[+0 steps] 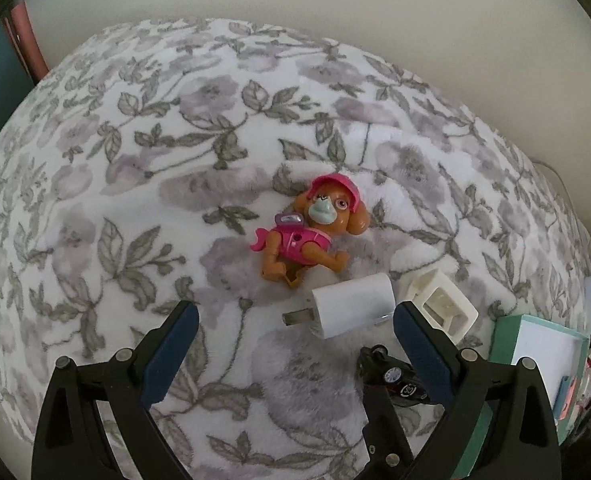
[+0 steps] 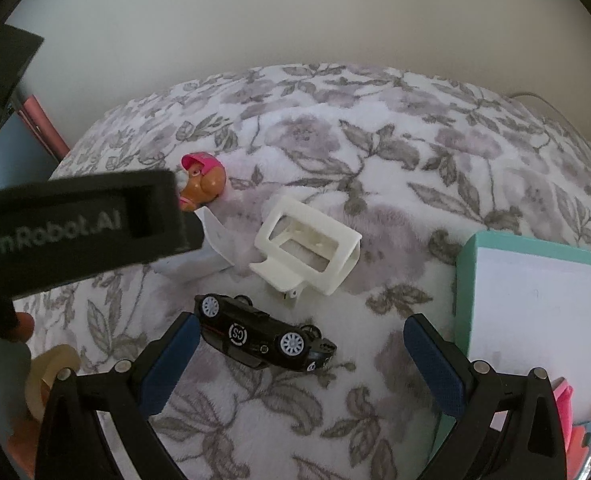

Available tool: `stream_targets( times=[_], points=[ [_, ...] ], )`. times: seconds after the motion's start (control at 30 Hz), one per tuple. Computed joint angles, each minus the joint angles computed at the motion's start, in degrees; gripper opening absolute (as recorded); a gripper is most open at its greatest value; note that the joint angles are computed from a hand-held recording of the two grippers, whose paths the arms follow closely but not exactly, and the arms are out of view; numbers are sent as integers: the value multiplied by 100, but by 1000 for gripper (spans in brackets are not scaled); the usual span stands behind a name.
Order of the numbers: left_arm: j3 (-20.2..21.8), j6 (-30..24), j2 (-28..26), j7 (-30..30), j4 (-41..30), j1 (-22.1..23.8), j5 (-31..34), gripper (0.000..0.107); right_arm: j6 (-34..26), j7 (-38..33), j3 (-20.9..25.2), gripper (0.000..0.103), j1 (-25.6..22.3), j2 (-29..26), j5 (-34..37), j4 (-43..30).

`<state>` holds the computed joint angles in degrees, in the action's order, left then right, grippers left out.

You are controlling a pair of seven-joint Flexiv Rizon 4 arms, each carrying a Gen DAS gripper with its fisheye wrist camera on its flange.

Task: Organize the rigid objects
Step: 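Grasp the white cube charger with the left tool while the right tool grasps the black toy car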

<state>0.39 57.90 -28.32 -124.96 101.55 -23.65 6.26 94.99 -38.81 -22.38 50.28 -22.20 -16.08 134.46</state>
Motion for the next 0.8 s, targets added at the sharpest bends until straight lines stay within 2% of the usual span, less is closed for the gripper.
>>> stream_targets(
  times=[0.1, 0.23, 0.27, 0.33, 0.53, 0.6, 0.73, 0.8],
  points=[
    [-9, 19, -43, 0, -20, 8, -11, 98, 49, -5, -221, 103, 200, -34, -7, 21],
    [12, 126, -73, -46, -26, -12, -8, 98, 42, -86, -123, 99, 108, -22, 77, -17],
    [12, 150, -80, -49, -26, -15, -9, 98, 64, -110, -63, 95, 47, -14, 87, -21],
    [-27, 214, -110, 3, -29, 3, -48, 98, 113, -203, 451, 90, -413, 7, 168, -84],
    [-52, 413, -128, 91, 21, 15, -139, 95, 172, -395, 1308, 77, -1177, 13, 301, -188],
    [-56, 422, -134, 108, 37, 19, -194, 84, 159, -444, 1549, 74, -1388, 6, 330, -232],
    [-240, 594, -166, 341, 173, 168, -494, 66, 167, -507, 1718, 69, -1553, 30, 339, -234],
    [-231, 620, -166, 366, 200, 149, -575, 62, 210, -537, 1892, 63, -1719, 31, 385, -237]
  ],
)
